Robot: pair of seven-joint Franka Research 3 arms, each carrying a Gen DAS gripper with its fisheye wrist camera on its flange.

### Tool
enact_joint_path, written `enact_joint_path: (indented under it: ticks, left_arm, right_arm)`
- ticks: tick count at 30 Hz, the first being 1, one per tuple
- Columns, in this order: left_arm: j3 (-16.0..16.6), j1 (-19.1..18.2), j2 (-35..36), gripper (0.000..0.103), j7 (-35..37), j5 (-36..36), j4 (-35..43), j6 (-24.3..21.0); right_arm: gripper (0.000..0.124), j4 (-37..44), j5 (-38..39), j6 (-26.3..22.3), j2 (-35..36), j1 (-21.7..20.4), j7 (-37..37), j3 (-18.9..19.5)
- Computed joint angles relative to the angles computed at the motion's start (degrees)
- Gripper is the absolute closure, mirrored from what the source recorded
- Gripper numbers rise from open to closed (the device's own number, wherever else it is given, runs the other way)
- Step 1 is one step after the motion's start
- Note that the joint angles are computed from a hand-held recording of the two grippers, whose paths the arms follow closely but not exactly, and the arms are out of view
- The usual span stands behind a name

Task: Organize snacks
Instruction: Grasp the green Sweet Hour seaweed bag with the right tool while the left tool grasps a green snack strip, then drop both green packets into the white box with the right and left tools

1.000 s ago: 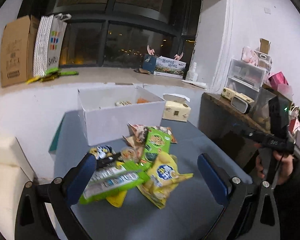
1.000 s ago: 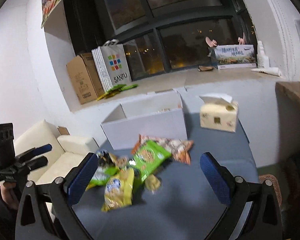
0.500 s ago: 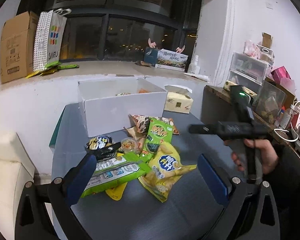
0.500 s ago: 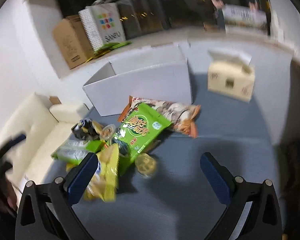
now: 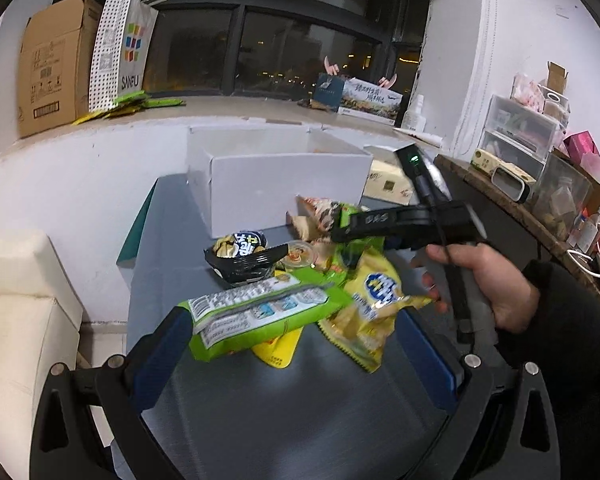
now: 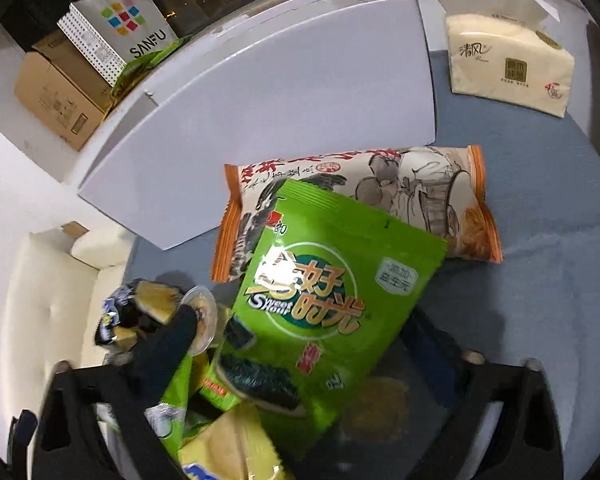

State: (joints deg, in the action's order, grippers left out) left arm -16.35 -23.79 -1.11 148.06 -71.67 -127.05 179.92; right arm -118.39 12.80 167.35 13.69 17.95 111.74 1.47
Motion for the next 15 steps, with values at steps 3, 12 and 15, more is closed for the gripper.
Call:
enact_joint_path:
  ticks: [3,12,15]
  left_arm:
    - [0.53,0.75,0.56,0.000,1.21,-0.77,0.26,-2.00]
    - [1.91,8.35,9.08,0.000,2.58,15.60,10.60,-25.28]
    - [1.66,10.39,14.37,0.000,-1.04,24.28,16.81,-30.73]
  right_arm:
    - [0.049,-1.20,2.47,1.70,-0.78,-2.03,-3.24,1.91]
    - [0.049,-9.59,33.76,13.46,-10.93,-9.10,-32.30,9.60]
    - [0.049,-9.76,51.68,14.63,-14.82,-7.68,-50.36,9.10]
